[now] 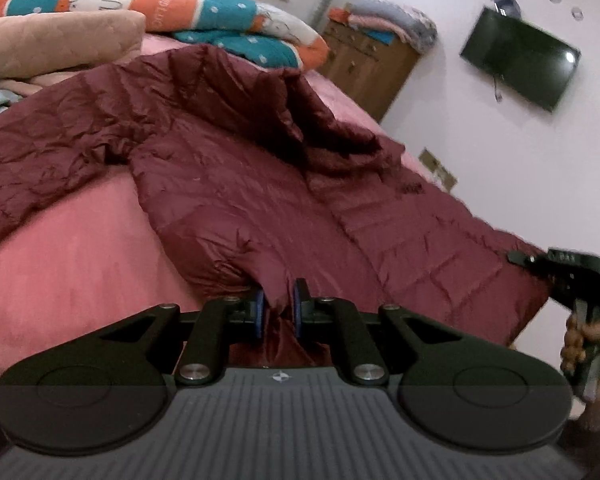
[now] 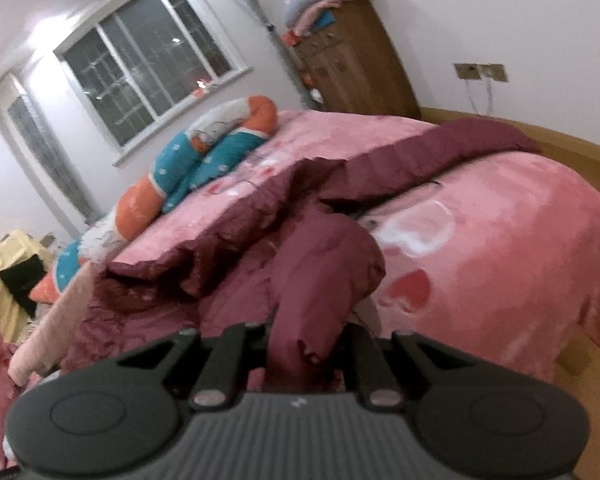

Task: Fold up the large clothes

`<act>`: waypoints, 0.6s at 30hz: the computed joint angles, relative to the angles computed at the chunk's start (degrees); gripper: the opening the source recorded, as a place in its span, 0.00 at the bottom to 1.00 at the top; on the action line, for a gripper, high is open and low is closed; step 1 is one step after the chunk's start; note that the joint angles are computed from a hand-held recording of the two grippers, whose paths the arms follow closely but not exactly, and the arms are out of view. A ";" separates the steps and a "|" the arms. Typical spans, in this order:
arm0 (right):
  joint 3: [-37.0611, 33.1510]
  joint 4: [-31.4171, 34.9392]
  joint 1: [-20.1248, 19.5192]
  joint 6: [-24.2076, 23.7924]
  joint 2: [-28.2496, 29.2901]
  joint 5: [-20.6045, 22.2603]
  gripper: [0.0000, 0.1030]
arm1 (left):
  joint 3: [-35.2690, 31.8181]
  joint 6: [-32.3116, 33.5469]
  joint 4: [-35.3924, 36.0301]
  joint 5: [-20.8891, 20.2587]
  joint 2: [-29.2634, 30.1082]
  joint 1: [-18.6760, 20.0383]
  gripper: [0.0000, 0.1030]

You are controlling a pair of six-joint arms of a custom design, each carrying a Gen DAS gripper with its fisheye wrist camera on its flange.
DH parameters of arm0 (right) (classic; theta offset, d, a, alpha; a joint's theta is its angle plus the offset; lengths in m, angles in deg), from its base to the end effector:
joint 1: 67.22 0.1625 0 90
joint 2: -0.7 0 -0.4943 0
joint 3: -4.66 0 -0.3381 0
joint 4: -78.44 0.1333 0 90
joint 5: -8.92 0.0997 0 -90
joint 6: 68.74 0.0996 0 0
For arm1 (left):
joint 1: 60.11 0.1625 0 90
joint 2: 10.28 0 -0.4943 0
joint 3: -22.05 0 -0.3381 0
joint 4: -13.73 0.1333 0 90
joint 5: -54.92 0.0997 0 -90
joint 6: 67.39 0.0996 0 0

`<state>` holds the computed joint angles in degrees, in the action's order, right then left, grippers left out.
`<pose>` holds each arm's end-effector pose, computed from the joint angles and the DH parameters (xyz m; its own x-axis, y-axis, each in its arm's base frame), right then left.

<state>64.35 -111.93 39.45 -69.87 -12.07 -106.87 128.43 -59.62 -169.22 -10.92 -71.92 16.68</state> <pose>0.3284 -0.7831 0.0515 -0.9593 0.0653 0.2749 -0.1898 0.5719 -0.7981 0.0303 -0.6328 0.3733 -0.9286 -0.0001 -0.3710 0.2804 0.6548 -0.7019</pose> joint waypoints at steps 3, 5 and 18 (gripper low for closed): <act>0.76 3.14 -0.55 2.54 -0.61 -2.69 0.10 | -1.50 0.78 3.47 2.23 0.31 0.09 0.10; 1.20 5.98 -1.11 5.38 -1.11 -3.26 0.13 | -2.66 0.69 4.79 3.13 0.59 0.16 0.12; 1.32 -4.44 -0.27 -1.58 -0.98 -10.90 0.36 | -7.54 7.92 -1.09 7.60 3.46 -1.08 0.47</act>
<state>65.67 -116.37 39.18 -71.45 -13.06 -117.76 120.89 -51.70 -170.31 -3.32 -68.45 15.60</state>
